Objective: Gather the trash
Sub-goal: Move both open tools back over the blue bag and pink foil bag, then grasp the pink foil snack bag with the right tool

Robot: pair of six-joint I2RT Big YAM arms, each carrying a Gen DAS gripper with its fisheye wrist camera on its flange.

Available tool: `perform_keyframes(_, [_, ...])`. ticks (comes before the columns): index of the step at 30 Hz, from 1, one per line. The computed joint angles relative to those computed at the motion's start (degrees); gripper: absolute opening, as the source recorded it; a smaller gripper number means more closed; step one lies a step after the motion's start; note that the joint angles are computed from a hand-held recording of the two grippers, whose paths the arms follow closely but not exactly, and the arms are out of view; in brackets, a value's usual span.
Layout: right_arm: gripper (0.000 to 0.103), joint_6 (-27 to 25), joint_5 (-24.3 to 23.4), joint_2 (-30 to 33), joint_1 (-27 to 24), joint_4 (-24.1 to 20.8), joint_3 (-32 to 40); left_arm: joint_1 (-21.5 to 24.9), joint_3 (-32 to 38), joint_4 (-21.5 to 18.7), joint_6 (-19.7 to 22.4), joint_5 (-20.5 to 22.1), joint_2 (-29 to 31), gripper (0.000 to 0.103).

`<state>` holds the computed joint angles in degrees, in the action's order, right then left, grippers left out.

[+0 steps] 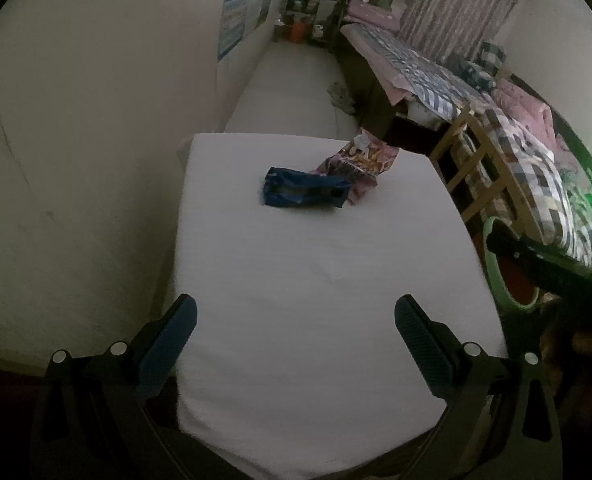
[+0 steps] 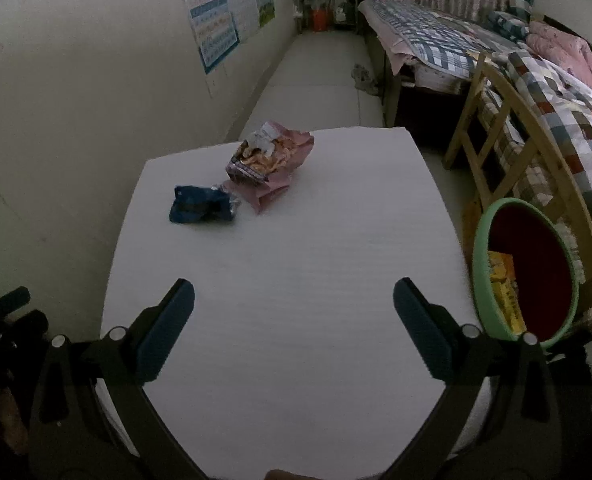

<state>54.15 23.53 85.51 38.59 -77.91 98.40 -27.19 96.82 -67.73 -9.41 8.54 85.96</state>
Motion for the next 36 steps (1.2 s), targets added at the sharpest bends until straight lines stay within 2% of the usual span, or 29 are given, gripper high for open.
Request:
perform_keyframes(4, [0.098, -1.9, 0.1, 0.0, -0.5, -0.5, 1.0, -1.3, 0.5, -0.4, -0.9, -1.2, 0.5, 0.095])
perform_keyframes(7, [0.098, -4.5, -2.1, -0.7, -0.9, 1.8, 0.3, -2.3, 0.4, 0.2, -1.4, -2.5, 0.6, 0.095])
perform_keyframes(9, [0.098, -5.9, -2.0, 0.1, -1.0, 0.4, 1.4, -2.7, 0.2, 0.7, -1.7, -3.5, 0.3, 0.095])
perform_keyframes(12, [0.098, -7.9, -2.8, 0.2, -1.6, 0.8, 1.5, -3.0, 0.5, 1.0, -3.3, -3.1, 0.7, 0.095])
perform_keyframes(14, [0.098, -8.9, -3.2, 0.2, -2.2, 1.6, 1.0, -3.2, 1.0, 1.2, -5.2, -4.3, 1.4, 0.095])
perform_keyframes(18, [0.098, -9.5, -5.8, 0.2, -4.1, 3.4, 0.1, -3.2, 3.1, 0.8, -7.5, -3.7, 3.5, 0.095])
perform_keyframes(22, [0.098, -9.8, -8.6, 0.8, -6.3, 5.5, -0.5, -3.3, 6.4, -0.2, -7.8, -4.4, 6.6, 0.095])
perform_keyframes(25, [0.098, -9.9, -9.5, 1.5, -8.0, 6.7, -0.5, -2.9, 9.0, -0.8, -8.5, -3.4, 8.9, 0.095])
perform_keyframes(36, [0.098, -10.0, -12.9, 5.9, -12.7, 11.0, 0.5, -2.4, 16.0, -3.5, -6.9, -3.7, 15.1, 0.095])
